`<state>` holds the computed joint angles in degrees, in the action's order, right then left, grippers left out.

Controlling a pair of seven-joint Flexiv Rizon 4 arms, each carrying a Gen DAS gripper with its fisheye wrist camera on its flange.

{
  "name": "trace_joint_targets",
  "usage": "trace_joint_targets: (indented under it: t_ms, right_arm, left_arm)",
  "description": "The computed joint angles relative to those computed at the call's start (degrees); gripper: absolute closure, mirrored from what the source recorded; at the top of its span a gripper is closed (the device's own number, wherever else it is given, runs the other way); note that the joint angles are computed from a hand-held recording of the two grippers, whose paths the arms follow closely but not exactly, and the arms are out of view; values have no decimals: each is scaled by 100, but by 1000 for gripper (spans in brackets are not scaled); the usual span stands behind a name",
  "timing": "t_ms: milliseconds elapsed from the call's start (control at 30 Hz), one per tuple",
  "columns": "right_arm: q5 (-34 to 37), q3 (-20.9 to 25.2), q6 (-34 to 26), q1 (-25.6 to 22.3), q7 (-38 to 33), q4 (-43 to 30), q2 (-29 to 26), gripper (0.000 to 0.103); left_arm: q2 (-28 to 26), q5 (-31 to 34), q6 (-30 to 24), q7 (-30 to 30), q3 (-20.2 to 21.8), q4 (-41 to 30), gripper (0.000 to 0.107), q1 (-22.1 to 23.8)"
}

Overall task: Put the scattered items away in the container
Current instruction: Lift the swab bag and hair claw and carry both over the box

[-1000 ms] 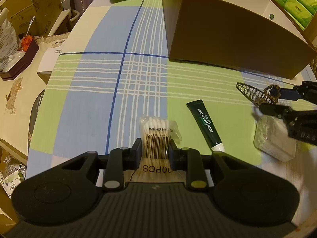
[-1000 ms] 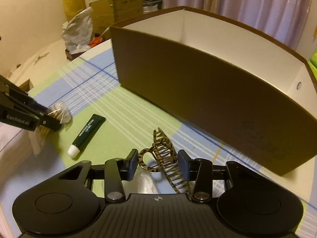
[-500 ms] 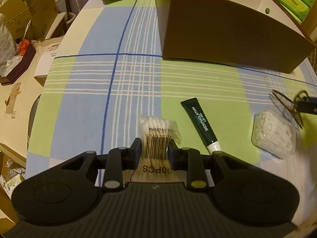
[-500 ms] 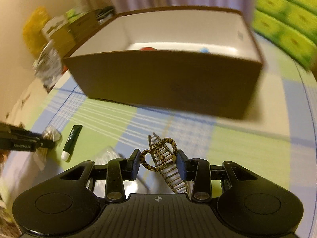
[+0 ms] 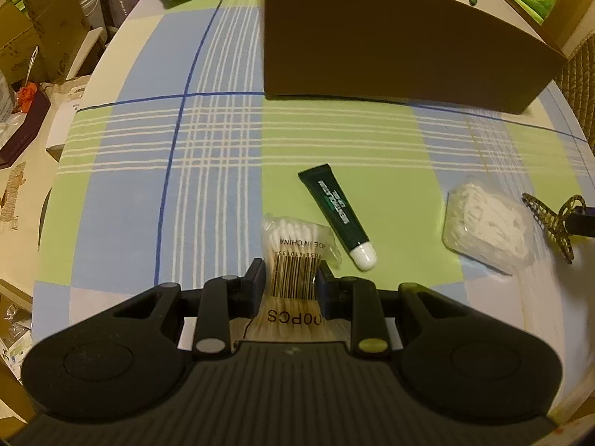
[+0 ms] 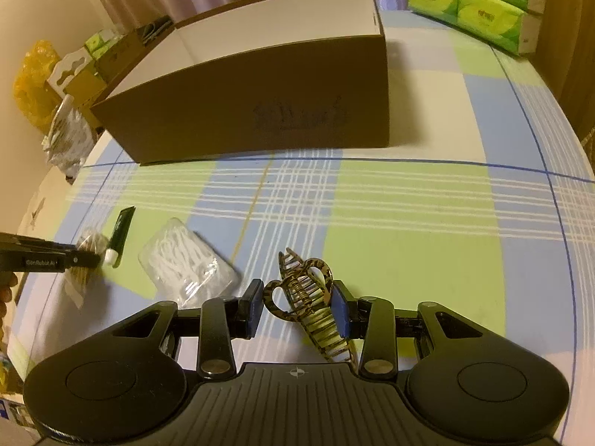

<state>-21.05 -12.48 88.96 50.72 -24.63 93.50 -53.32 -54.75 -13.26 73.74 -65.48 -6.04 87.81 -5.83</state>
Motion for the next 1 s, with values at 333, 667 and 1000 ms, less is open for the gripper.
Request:
trace_joint_targets:
  t_ms: [333,667,1000]
  right_arm:
    - [-278,-4,-189,-30,-412,-85,-55,64]
    - [-481,-322,-102,174,-535,-85,-140,66]
    - [-256,-606,236,370,-500,20,61,66]
  left_arm:
    - [92,-29,79,29,-66,210,84,64]
    - [190,-64,276,83,-161,467,86,147]
    - [440,-201,654,311,-541,864,88,458]
